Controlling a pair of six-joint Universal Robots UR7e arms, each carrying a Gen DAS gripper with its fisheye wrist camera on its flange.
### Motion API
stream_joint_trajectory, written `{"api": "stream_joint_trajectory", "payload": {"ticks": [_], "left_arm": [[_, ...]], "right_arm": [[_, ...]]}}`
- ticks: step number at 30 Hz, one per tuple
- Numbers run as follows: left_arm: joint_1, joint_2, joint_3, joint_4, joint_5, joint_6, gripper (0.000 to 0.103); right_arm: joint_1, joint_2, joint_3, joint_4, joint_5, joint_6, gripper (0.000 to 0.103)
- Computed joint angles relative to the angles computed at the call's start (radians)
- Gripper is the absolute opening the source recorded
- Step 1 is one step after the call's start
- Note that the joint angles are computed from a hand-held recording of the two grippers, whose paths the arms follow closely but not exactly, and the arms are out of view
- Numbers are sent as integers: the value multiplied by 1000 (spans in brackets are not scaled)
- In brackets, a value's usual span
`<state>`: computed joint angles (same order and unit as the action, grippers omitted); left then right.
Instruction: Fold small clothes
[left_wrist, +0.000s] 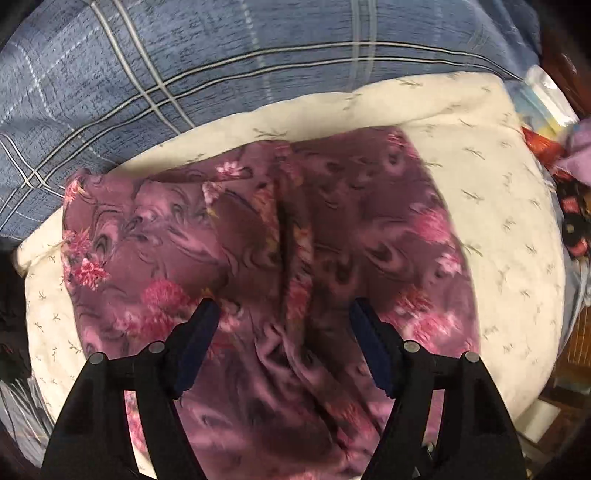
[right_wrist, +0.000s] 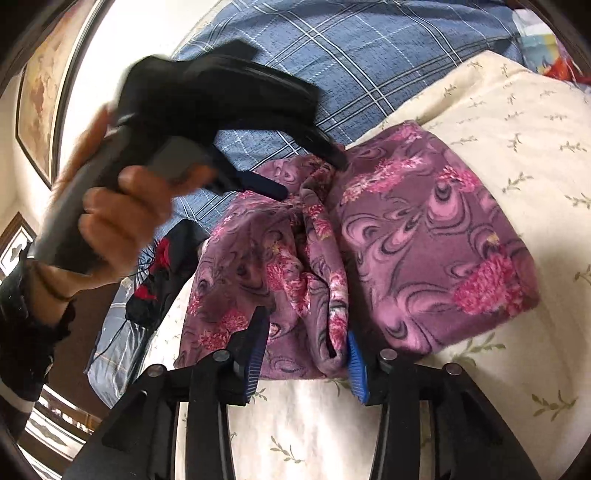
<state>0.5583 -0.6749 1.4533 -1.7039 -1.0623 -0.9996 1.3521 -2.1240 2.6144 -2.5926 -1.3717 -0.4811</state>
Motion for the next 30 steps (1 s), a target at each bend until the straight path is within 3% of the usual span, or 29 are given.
{"api": "stream_joint_trajectory", "payload": {"ticks": [1,2,3,4,5,6,10,13,15,17,20,21,23,25,27,29,30], "left_arm": [[2,-16,29,-46,-1,-7,66],[-1,-36,61,-89,10,-14,47],[-5,-50,81,-113,19,-13,17],[-7,-70,110,-153,13,-2,6],[-8,-90,134,-185,4,-7,7],[-18,-112,165,-223,11,-16,7],[-68,-149,211,-342,28,-6,7],[-92,-109,172,-416,22,40,7],[-90,-57,123,-423,25,69,8],[-70,-1,86,-419,-10,68,8],[-28,17,97,-453,-76,63,9],[-27,-9,140,-521,-92,66,12],[-16,-79,216,-632,-148,86,18],[-26,-170,313,-768,-148,99,33],[-53,-271,408,-840,-45,79,85],[-69,-339,460,-811,62,44,88],[-65,-359,473,-780,74,27,88]], "right_arm": [[4,7,1,-11,-1,-7,41],[9,14,1,-20,-6,-16,39],[18,26,2,-33,-15,-26,28],[30,40,4,-57,-32,-33,19],[41,56,4,-77,-47,-37,9],[37,59,7,-87,-39,-40,9],[-39,-24,3,-3,115,-40,9],[-124,-124,-9,45,234,-21,8],[-166,-149,-20,40,260,-8,9],[-192,-139,-30,14,229,2,9],[-202,-75,-61,49,119,18,10],[-201,-59,-72,75,77,12,13],[-217,-84,-87,137,83,-25,15],[-195,-101,-111,131,75,-31,22],[-163,-78,-143,76,88,-5,36],[-102,3,-199,47,67,42,41],[-60,59,-233,39,45,66,42]]}}
